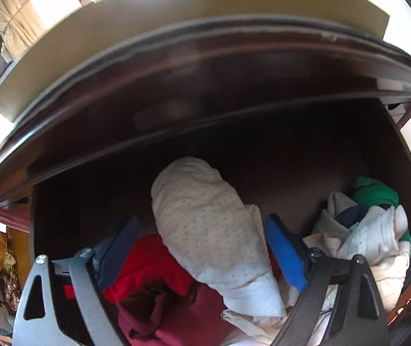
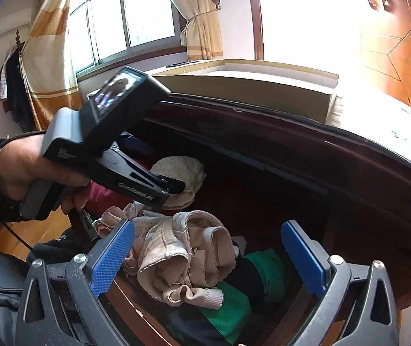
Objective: Take underwear out of drawer
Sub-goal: 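Grasp the white dotted garment with the left gripper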
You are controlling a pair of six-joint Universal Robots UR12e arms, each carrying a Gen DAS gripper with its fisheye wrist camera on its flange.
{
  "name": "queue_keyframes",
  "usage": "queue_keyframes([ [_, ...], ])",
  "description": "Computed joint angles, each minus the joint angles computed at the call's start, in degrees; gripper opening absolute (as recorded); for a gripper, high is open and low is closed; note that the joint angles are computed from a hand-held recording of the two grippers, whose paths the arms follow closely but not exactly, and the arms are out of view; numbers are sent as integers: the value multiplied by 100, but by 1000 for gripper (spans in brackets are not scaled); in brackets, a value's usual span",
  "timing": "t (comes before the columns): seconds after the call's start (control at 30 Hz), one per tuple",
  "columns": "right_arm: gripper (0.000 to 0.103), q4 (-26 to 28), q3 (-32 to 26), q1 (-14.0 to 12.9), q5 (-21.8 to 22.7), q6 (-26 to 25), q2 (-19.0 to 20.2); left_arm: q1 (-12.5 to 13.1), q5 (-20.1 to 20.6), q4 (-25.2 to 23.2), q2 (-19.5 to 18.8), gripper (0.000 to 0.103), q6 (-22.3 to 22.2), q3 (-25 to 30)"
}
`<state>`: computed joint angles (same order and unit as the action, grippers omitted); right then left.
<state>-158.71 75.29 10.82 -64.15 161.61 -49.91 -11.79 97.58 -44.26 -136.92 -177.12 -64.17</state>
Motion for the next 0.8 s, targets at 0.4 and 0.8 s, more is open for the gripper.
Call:
queue_keyframes([
  [0.4, 102, -118, 17, 10, -123, 36, 21, -5, -258, -612, -111, 48, 205, 215],
  [0.8, 102, 634, -329, -6, -193, 28, 101, 99, -783, 1264, 632, 34, 101, -1378],
])
